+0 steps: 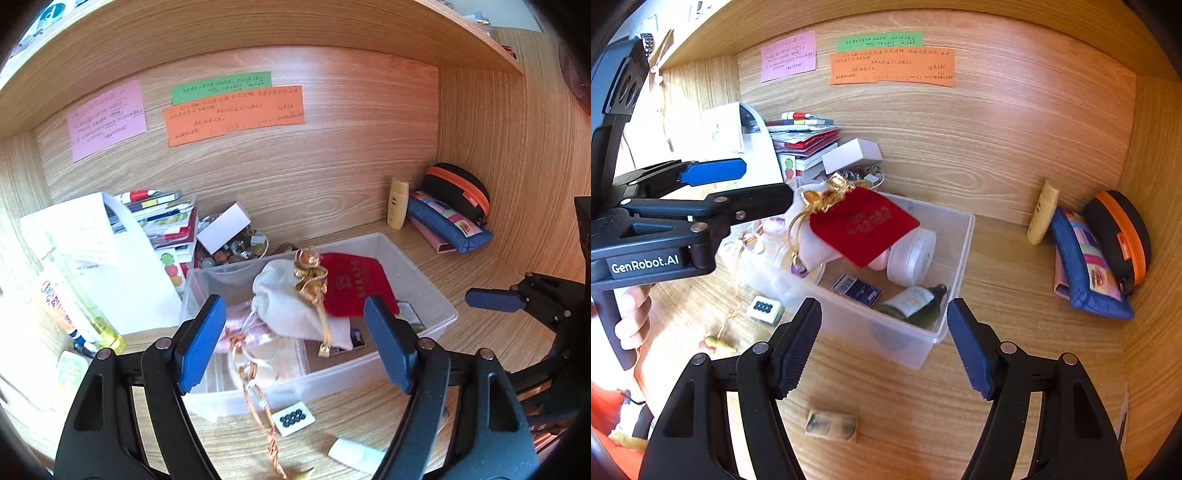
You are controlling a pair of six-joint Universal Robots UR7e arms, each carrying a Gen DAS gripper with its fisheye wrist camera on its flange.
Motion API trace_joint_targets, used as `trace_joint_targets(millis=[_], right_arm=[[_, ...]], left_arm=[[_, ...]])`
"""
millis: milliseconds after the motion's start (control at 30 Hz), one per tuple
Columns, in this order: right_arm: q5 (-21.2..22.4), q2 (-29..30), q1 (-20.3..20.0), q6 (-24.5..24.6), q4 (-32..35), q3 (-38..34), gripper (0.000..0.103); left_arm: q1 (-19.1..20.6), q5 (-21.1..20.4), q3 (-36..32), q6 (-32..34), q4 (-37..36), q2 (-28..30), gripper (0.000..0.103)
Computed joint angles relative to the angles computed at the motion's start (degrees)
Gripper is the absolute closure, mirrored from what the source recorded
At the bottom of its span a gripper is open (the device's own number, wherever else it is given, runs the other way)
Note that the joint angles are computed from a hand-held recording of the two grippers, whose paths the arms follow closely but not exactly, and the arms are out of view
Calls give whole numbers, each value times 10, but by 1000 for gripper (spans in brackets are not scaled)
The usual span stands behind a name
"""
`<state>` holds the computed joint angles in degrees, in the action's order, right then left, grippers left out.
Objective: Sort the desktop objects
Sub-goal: 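Open the right tool to drop the Max box and move toward the soap bar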
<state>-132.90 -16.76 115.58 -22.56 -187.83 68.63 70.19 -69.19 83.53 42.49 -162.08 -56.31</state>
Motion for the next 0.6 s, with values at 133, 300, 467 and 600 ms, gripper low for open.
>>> trace_joint_targets(millis=[133, 300, 467, 600], right_arm=[[-4, -5, 5, 7, -12, 21, 36], [-3, -10, 7, 20, -19, 43, 36], [-8, -14, 7, 34, -16, 63, 36], [-18, -19, 3, 54, -7, 82, 36]], left_arm=[[6, 8, 14, -3, -3, -13, 25], [16, 20, 23, -9, -3, -24, 24], [30, 37, 32, -9, 4, -37, 19], [40, 60, 43, -8, 5, -45, 19]])
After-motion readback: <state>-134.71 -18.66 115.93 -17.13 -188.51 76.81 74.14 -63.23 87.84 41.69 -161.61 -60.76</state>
